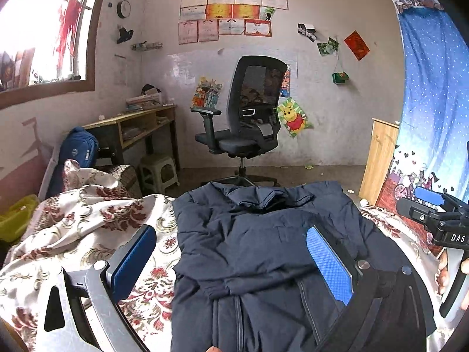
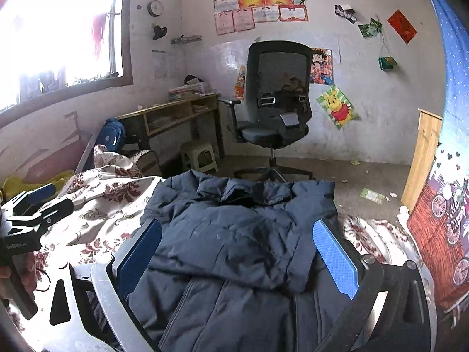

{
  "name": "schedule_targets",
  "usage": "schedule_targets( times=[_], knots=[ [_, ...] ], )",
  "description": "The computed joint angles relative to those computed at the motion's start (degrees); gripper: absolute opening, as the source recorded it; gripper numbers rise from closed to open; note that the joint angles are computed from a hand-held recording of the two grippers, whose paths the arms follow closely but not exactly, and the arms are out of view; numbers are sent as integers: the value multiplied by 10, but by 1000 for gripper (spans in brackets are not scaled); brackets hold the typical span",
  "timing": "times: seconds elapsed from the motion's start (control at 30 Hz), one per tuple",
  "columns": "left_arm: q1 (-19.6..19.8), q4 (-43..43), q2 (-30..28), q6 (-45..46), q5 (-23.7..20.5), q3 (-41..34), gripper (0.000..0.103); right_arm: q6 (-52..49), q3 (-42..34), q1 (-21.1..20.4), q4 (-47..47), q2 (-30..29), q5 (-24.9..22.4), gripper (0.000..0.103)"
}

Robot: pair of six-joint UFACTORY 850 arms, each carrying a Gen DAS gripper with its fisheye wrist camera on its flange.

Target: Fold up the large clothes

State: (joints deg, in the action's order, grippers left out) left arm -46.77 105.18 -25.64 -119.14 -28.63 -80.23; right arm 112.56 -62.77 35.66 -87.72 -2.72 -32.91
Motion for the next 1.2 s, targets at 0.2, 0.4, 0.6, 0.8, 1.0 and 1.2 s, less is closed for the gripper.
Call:
schedule_targets(
  times=[0.2, 0.4, 0.6, 0.8, 1.0, 1.2],
  knots=[
    [-27, -24, 34, 17, -29, 42, 103, -9, 39, 24, 25, 39, -17, 101],
    [-58, -45, 65, 28, -54, 88, 103, -27, 83, 60, 62, 81, -50, 101],
    [-81, -47, 92, 17, -61, 136, 103, -46, 121, 109, 100, 112, -96, 101],
    [-96, -26, 114, 18, -62, 183, 103, -79, 152, 158, 149, 134, -143, 101],
    [-97, 16, 139, -3, -30, 240, 103, -144, 173, 190, 246, 140, -157, 101],
    [-94, -34, 132, 52, 23, 270, 103, -255, 191, 161, 397, 131, -108, 101]
  ],
)
